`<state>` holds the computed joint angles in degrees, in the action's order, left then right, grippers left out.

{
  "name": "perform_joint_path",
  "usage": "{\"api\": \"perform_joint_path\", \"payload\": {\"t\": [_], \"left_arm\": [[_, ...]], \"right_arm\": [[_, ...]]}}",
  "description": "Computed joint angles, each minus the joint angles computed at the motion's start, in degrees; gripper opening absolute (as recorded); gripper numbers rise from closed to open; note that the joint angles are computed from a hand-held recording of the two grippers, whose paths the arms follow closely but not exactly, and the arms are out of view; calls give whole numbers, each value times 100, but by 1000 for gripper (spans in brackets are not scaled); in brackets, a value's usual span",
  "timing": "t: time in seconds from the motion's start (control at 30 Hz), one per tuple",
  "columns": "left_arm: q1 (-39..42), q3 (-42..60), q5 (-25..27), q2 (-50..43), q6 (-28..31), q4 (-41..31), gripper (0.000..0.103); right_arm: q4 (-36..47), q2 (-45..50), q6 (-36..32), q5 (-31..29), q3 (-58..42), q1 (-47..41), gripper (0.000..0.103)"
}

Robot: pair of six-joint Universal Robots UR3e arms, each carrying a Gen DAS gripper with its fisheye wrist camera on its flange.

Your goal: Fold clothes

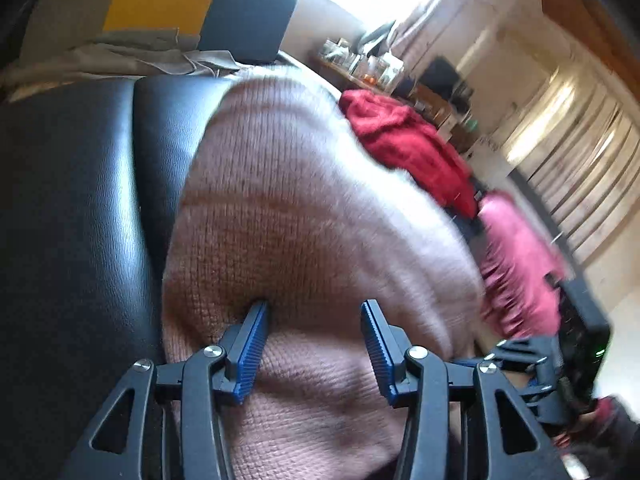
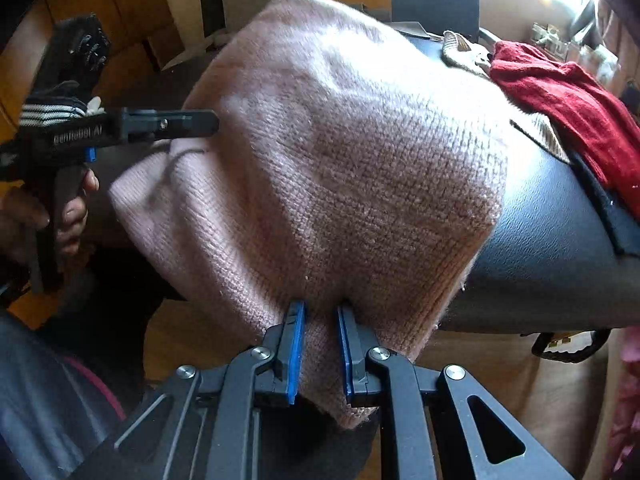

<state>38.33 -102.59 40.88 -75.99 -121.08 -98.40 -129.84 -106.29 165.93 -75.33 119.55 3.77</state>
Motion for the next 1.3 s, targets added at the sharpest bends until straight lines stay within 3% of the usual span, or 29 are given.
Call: {"api": "perform_joint_path", "payload": {"t": [0.17,0.27,0.37,0.4,0.47,0.53,0.6,0.73,0.93,1.0,1.07,1.17,1.3], "left_arm": [[234,1343,-962,-485,1007,-1239,51],[-413,1816,-904,-1081,276,-26,51],[-1118,2702,-606,-1996,-286,769,51],[-1427,3050,-406,-2382,-552,1019,51],[-2080,3258,707,-2858,-1331,2090,51],[-2323,2892,1387,-2888,-1511,2612,51],[-2375,2021,1468,-2637,-1645,3659,51],[-2518,1573,1695,-2426,-1975,4318,52],[-2353,1719,1395,-2335,-2015,4082,52],[-2072,1818,1071,-2212,-1940,3624,53],[-1433,2119,298,-2169,-1808,2536,57],[-659,2640,-429,-2344,-1168,953,70],[-188,3648,-500,-3067,-403,-813,72]], "right_arm": [[289,-360,74,720,-465,-638,28],[-255,-10,391,1005,-784,-805,38],[-798,939,886,330,-1517,-271,48],[-754,1127,945,109,-1655,-155,48],[-611,1488,1048,-303,-1935,47,48],[-686,1717,1087,-704,-1931,225,49],[-1048,1519,1028,-617,-1497,112,49],[-1238,1205,1009,-150,-1043,-257,52],[-981,1066,872,512,-1055,-707,57],[-900,781,931,897,-906,-1050,67],[-744,434,966,1393,-718,-1512,85],[-192,19,800,2360,-415,-2352,95],[750,215,392,3048,-416,-2905,97]]}}
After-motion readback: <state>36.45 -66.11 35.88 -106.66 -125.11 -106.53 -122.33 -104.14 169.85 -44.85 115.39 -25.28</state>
